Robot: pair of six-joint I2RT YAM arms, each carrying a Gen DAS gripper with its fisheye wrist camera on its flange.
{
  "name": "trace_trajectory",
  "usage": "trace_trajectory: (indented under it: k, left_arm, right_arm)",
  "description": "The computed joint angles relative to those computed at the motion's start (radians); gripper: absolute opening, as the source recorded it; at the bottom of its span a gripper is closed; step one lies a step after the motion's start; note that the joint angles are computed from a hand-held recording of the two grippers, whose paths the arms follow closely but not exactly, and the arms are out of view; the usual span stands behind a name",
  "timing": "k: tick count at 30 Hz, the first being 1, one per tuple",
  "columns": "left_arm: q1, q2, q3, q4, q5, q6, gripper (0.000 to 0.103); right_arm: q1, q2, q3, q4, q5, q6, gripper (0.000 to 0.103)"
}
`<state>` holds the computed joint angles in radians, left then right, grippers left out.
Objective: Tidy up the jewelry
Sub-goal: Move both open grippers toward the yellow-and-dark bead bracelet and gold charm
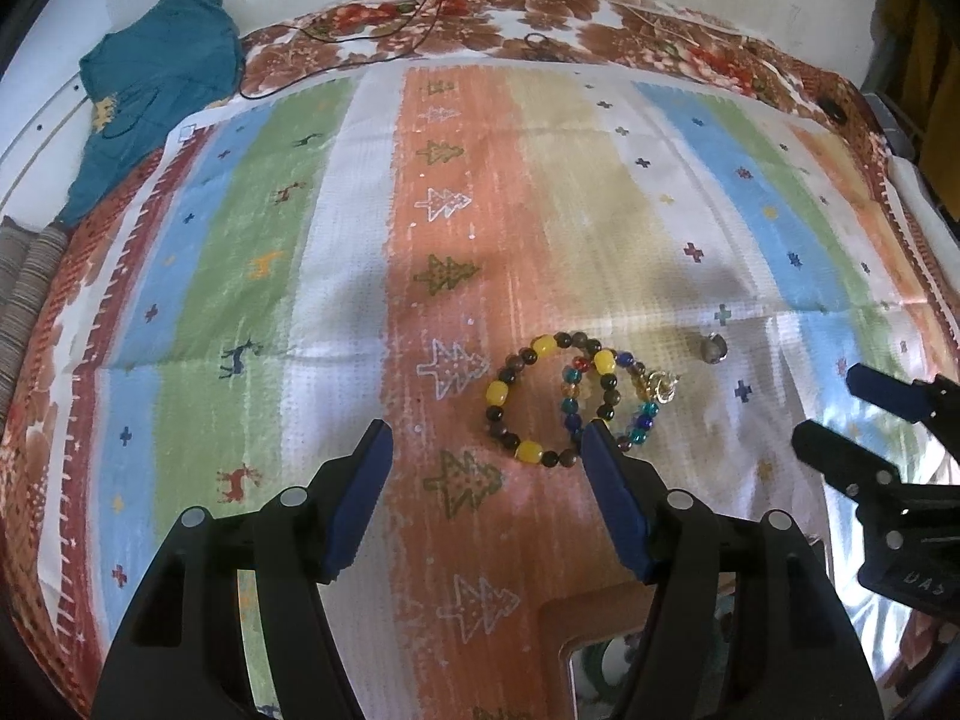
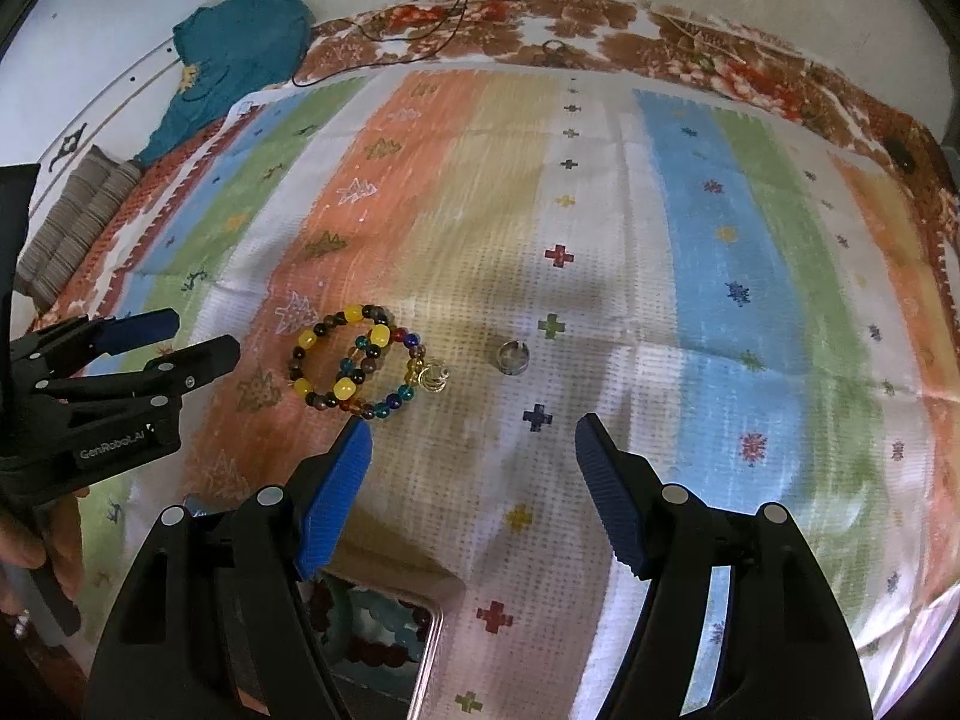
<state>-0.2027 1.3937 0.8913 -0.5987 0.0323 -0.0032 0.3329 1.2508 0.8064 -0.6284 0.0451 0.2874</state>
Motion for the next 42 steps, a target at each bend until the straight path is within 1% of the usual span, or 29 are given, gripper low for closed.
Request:
trace_trajectory:
  k: [3, 22, 28, 33, 35, 39, 40, 42]
  left_arm:
    - [0.008, 0.032, 0.014, 0.006, 0.016, -0.006, 0.065]
    - [0.033, 0.205, 0.055, 0.072, -0.001, 0.019, 0.065]
    - [0.033, 0.243, 0.067, 0.087, 0.004, 0.021, 0.065]
    - [0.033, 0.27, 0.07, 0.1, 0.004, 0.022, 0.065]
    - [0.035, 0.281, 0.073, 0.103, 0.004, 0.025, 0.061]
    - [0.04, 0.299, 0.077, 0.106, 0.012, 0.032, 0.057]
    - [0.042, 0.304, 0.078, 0.108, 0.013, 0.033, 0.056]
    - [0.044, 0.314, 0.081, 0.111, 0.015, 0.034, 0.054]
  right_arm:
    - [-0.011, 0.029, 0.011, 0.008, -0.017, 0.0, 0.07]
    - [-0.006, 0.233, 0.092, 0.066, -0.06, -0.054, 0.07]
    - [-0.022, 0.288, 0.113, 0.068, -0.105, -0.048, 0.07]
    - [-0.064, 0.32, 0.12, 0.082, -0.202, -0.036, 0.07]
    - [-0.069, 0.333, 0.125, 0.09, -0.22, -0.027, 0.07]
    - [-0.07, 0.365, 0.138, 0.1, -0.227, -0.016, 0.069]
    - [-0.07, 0.378, 0.143, 0.101, -0.234, -0.011, 0.064]
    - [-0.067, 0.398, 0.15, 0.103, -0.237, -0.009, 0.062]
